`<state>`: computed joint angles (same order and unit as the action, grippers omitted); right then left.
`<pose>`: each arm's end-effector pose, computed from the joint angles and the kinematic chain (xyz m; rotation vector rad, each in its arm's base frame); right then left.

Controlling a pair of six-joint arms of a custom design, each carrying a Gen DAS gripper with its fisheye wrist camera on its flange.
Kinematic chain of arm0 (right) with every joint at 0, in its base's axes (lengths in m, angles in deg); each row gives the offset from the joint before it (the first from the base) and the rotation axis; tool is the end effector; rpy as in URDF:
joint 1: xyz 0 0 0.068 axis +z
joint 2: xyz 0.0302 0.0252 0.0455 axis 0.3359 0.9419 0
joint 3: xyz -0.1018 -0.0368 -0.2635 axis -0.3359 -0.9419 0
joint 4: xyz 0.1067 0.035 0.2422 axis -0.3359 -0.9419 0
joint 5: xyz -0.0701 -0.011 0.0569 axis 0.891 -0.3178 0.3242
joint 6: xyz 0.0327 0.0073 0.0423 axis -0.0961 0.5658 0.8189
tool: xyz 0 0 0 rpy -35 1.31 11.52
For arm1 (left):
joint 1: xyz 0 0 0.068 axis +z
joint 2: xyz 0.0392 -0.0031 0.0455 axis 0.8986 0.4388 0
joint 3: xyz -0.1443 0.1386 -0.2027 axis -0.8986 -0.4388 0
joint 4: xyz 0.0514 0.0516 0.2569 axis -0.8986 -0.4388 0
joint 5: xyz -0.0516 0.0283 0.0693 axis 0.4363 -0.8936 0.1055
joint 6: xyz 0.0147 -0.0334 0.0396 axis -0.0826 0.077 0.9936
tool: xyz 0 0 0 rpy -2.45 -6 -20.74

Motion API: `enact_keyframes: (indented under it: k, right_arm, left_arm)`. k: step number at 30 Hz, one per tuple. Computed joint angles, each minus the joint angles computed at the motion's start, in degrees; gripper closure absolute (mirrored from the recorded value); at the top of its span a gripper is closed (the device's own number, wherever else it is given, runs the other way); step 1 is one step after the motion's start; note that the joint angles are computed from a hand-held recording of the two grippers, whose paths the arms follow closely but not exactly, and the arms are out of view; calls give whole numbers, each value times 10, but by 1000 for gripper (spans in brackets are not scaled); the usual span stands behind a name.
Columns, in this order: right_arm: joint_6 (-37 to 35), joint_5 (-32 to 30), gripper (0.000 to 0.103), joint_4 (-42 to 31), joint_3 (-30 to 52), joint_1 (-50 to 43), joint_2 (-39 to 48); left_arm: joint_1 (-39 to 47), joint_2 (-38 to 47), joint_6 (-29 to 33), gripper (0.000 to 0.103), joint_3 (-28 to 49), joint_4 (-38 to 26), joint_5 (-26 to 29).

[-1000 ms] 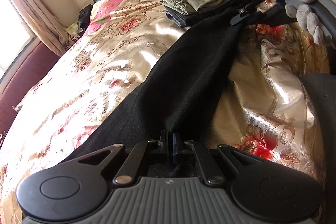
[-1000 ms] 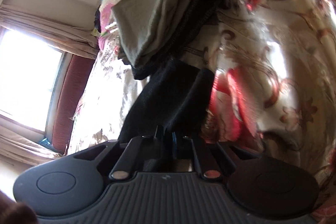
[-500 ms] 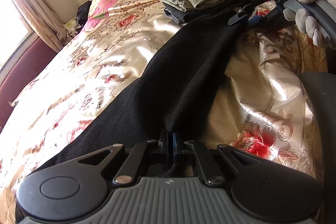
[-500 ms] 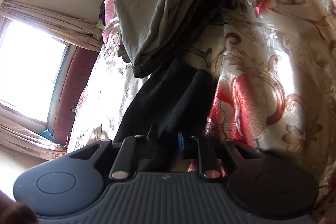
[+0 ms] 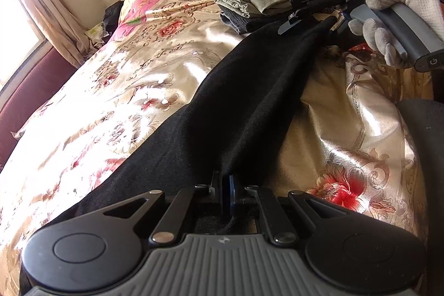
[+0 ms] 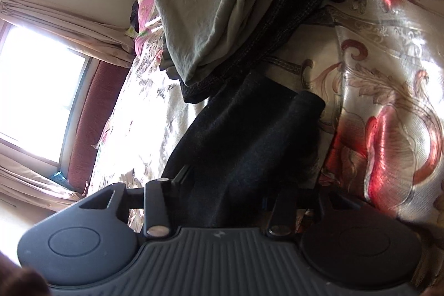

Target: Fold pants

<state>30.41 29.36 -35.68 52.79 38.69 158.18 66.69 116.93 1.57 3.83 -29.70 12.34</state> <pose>0.2857 0.0991 0.1810 0.9160 2.0742 0.8655 0.2445 0.0025 0.2150 0.9516 2.1539 0.0968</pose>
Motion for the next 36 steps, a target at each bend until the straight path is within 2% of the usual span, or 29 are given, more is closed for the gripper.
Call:
enact_keyframes:
  k: [3,7,9,11,12,15,18,21,22,24,26,27,29,31,32,34,36]
  right_arm:
    - [11,-19,58,67,-46,-8,-13]
    - [13,-28,57,135,-49,-13,30]
    - [40,-30,57,226,-54,-11,79]
    - [59,-22,77,257,-36,-5,123]
    - [61,-12,90,226,-20,0,128]
    - [98,-34,95,285,-54,-13,113]
    - [128,-68,96,329,-121,-36,26]
    - [40,-45,97,234,-140,-40,-116]
    - [21,-37,98,212,-140,-44,-135]
    - [5,-27,98,139,-120,-71,-124]
    - [48,-67,97,98,-114,-112,-89]
    - [59,-78,97,100,-125,-122,-91]
    - [45,-61,98,97,-142,-114,-127]
    - [26,-42,97,55,-129,-106,-145]
    - [26,-46,97,36,-117,-108,-139]
    - [31,-47,97,21,-103,-106,-138]
    - [13,-34,97,-6,-75,-95,-145]
  left_arm:
    - [4,8,-2,79,6,-4,6]
    - [-2,15,-10,79,10,-3,-2]
    - [-8,16,-15,79,12,-2,-11]
    - [-20,20,-19,79,15,-1,-27]
    - [-26,22,-21,79,17,0,-36]
    - [-48,27,-30,79,24,-4,-60]
    - [-74,18,-34,79,31,-13,-63]
    - [-109,2,-45,79,24,-2,-56]
    - [-122,6,-54,78,23,3,-58]
    - [-143,28,-75,77,31,-3,-68]
    - [-151,35,-99,77,41,-25,-65]
    - [-143,21,-104,77,40,-37,-49]
    - [-110,7,-107,74,57,-87,18]
    - [-101,32,-118,63,81,-129,54]
    - [-111,47,-114,59,84,-137,48]
    - [-149,36,-106,57,38,-83,0]
    - [-174,5,-105,57,5,-57,-25]
